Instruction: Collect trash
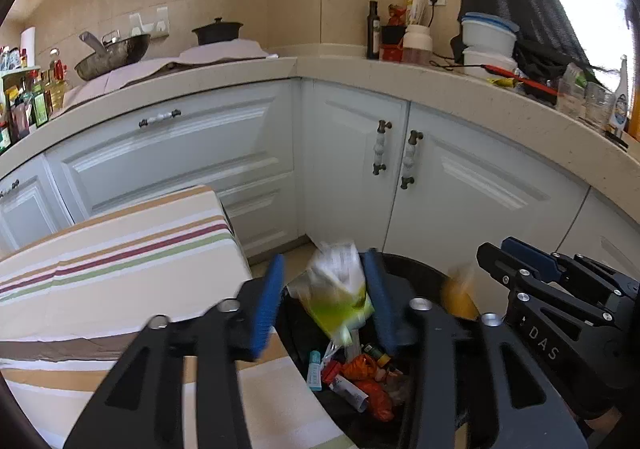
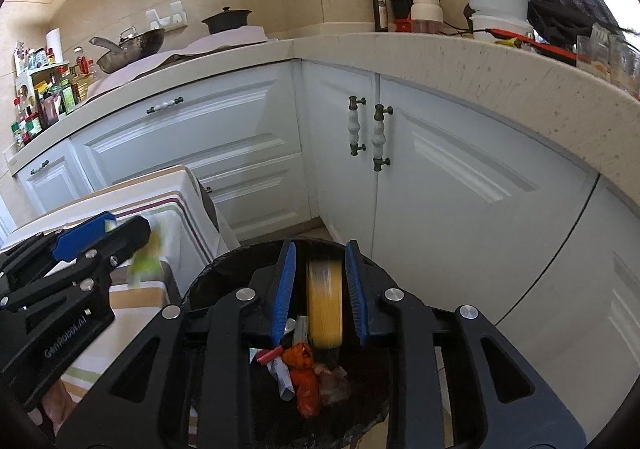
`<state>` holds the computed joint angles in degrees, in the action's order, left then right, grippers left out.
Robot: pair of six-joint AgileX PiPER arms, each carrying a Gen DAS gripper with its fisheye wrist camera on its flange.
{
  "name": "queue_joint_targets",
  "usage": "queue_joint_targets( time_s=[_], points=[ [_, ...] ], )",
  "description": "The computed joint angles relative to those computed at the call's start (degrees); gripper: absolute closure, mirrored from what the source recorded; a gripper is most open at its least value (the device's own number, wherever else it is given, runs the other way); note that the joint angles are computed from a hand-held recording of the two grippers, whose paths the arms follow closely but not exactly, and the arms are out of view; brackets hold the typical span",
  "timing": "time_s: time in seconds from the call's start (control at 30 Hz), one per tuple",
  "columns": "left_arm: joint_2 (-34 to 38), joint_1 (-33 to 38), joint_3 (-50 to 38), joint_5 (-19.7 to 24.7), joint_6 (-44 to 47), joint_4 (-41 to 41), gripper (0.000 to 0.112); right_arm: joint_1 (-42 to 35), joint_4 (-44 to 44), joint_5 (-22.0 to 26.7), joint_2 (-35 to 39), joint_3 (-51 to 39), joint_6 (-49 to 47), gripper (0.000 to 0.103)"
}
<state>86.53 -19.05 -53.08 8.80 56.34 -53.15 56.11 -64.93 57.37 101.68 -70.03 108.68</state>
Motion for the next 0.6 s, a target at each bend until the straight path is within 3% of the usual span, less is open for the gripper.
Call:
queue_joint_targets(
  time_s=[0.07,0.37,0.47,0.6],
  points=[
    [0.64,0.15,-0.39,0.11,-0.51,-0.53,0.054,-0.17,-0.22,0.07,0.04,0.14,0.72,0.07],
    [-0.56,0.09,0.73,-0.24,2.17,-2.35,0.046,0.24,-0.05,1.42,-0.48,-0.06,0.39,0.068],
    [-1.41,-0.04,1.25,-0.37,2.06,-1.92,0.043,1.02,-0.01,2.68,-0.7,-0.26,0.51,0.06],
    [-3.02,0.73,2.05,0.63,2.73,-2.45,0.04,2.44,0.04,4.59,-1.2,-0.48,0.61,0.06]
  ],
)
